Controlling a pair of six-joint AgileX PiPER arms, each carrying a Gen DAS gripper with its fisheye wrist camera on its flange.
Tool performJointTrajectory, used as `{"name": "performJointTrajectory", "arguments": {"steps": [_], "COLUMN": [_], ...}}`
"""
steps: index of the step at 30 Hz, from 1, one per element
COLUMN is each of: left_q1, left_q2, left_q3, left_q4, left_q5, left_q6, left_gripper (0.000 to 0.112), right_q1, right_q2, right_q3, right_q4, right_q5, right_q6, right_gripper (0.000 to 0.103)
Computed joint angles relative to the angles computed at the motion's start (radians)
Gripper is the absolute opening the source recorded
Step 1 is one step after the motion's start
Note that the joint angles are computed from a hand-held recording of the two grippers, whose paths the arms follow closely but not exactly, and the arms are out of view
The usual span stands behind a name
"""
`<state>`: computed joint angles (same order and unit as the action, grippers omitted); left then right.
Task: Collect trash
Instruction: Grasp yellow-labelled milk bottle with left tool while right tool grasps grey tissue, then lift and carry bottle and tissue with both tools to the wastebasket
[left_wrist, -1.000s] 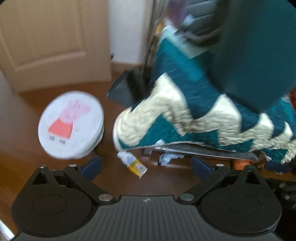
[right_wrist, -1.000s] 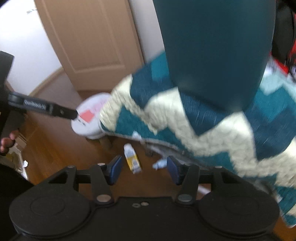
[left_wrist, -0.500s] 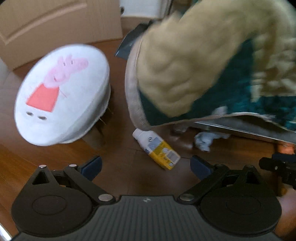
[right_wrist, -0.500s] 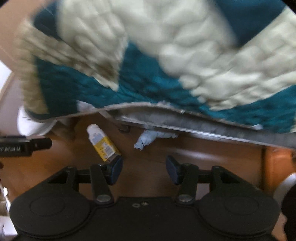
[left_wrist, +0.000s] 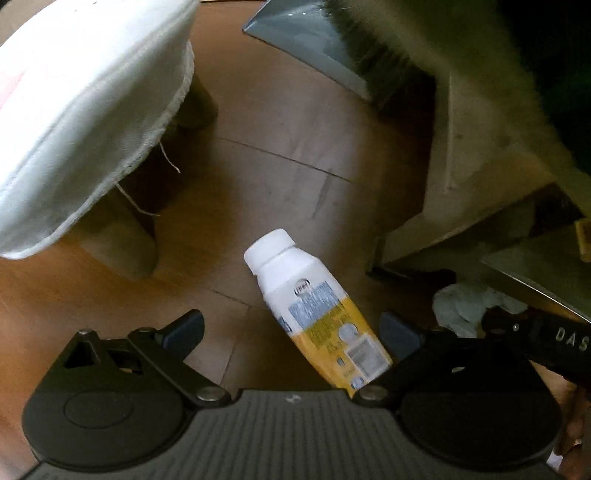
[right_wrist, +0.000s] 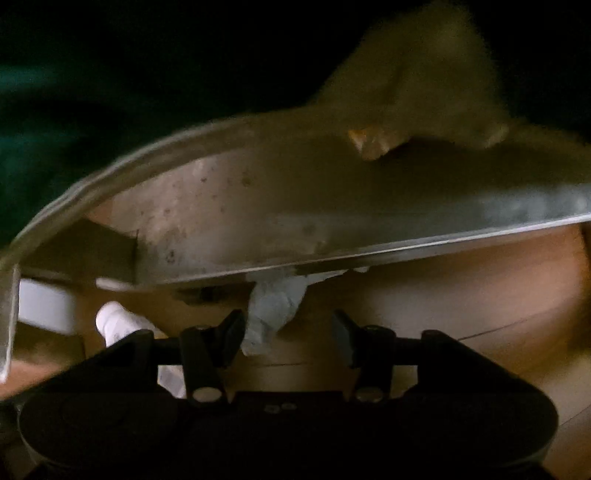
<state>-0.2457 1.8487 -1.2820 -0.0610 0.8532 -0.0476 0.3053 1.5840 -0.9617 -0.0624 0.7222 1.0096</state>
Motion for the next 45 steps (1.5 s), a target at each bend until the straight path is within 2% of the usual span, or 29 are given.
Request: {"name": "performJointTrajectory", "arguments": {"steps": [2, 7, 10, 12, 14, 16, 19, 23, 31, 34, 39, 43, 45], "left_q1": [0.005, -0.003, -0.006, 0.000, 0.009, 0.009, 0.015, 0.036, 0.096, 0.129, 0.197, 0.225, 0.237], "left_q2": [0.027, 0.087, 0.112, 0.133, 0.145, 0.148, 0.141, 0.119, -0.045, -0.132, -0.296, -0.405, -0.441], "left_q3": [-0.008, -0.030, -0.046, -0.065, -0.067, -0.065, -0.061, -0.047, 0.125, 0.180, 0.210, 0.168, 0.135], "left_q4": [-0.010, -0.025, -0.025, -0.025, -0.043, -0.041, -0.054, -0.067, -0.074, -0.067, -0.095, -0.105, -0.113], "left_q5": [-0.015, -0.048, -0.048, -0.035, -0.035, -0.038, -0.030, -0.002, 0.047, 0.090, 0.210, 0.291, 0.314], "left_q6": [0.003, 0.006, 0.009, 0.011, 0.024, 0.019, 0.040, 0.079, 0.166, 0.178, 0.244, 0.271, 0.268], "left_gripper": [0.102, 0.098, 0.091, 0.080, 0.073, 0.070, 0.067, 0.057, 0.054, 0.053, 0.052, 0.051, 0.051], "right_q1": [-0.004, 0.014, 0.005, -0.008, -0.031, -0.040, -0.064, -0.051, -0.029, -0.022, 0.001, 0.043, 0.094], "right_q2": [0.040, 0.109, 0.135, 0.149, 0.165, 0.163, 0.159, 0.143, -0.035, -0.129, -0.292, -0.399, -0.418], "right_q3": [-0.012, -0.046, -0.049, -0.048, -0.039, -0.020, 0.006, -0.005, 0.069, 0.091, 0.076, -0.034, -0.109], "right_q4": [0.025, -0.009, 0.005, 0.008, 0.024, 0.041, 0.096, 0.130, 0.179, 0.198, 0.224, 0.207, 0.169], "right_q5": [-0.032, -0.035, -0.052, -0.066, -0.076, -0.096, -0.128, -0.069, 0.051, 0.140, 0.289, 0.440, 0.490], "right_q6": [-0.018, 0.015, -0.018, -0.045, -0.076, -0.100, -0.184, -0.257, -0.382, -0.404, -0.468, -0.518, -0.515], "right_gripper": [0.050, 0.050, 0.049, 0.048, 0.045, 0.034, 0.030, 0.027, 0.027, 0.027, 0.026, 0.026, 0.026]}}
